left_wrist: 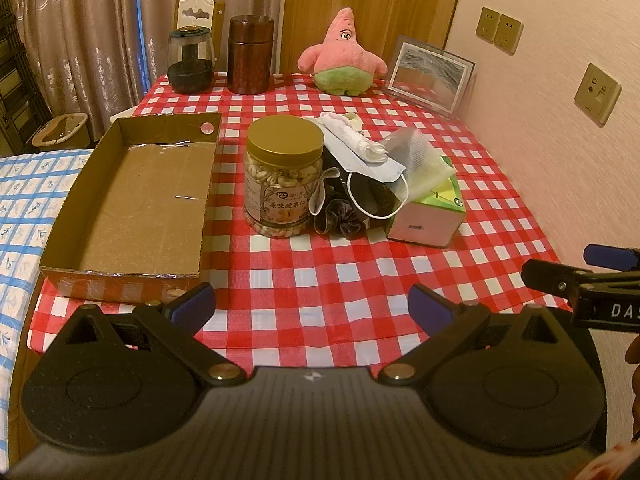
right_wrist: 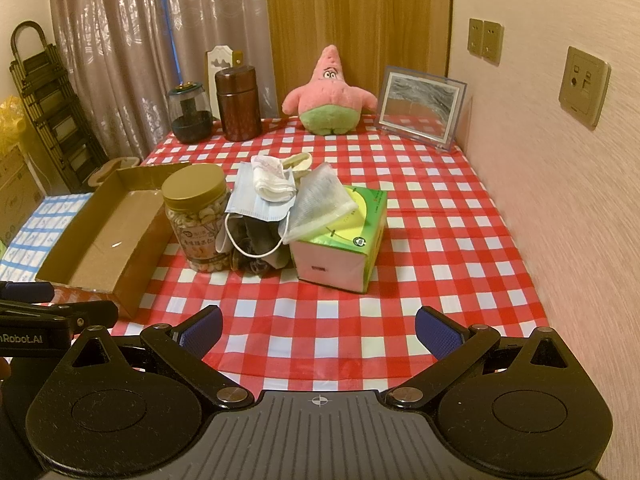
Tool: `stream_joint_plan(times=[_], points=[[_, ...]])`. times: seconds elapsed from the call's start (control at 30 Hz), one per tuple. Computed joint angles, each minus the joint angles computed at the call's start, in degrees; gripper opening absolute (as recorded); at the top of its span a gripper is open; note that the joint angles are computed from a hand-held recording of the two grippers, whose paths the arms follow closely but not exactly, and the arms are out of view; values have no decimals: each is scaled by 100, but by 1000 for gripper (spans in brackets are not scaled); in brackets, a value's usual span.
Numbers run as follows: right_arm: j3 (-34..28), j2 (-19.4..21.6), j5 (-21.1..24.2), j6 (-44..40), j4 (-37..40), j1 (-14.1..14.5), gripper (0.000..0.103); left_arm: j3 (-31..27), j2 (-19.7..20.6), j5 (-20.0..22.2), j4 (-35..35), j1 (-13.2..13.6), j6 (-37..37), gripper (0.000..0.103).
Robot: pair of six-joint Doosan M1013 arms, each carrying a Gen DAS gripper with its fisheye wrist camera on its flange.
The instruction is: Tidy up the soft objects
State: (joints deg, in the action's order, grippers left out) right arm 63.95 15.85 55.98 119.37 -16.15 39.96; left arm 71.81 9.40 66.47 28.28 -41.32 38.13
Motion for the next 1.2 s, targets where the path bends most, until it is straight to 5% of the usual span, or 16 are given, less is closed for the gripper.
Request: stream_joint_plan(times=[0.5, 1.0, 1.2], points=[[-98, 141, -109, 0, -16, -132, 102, -123, 138, -280, -116, 249, 112, 101], [-852, 791, -325, -538, 292, -465, 101, -753, 713, -715, -263, 661, 658, 99], [-1182, 1100, -402, -986, 625, -597, 91, -1027, 964, -897, -419, 803, 847, 97]])
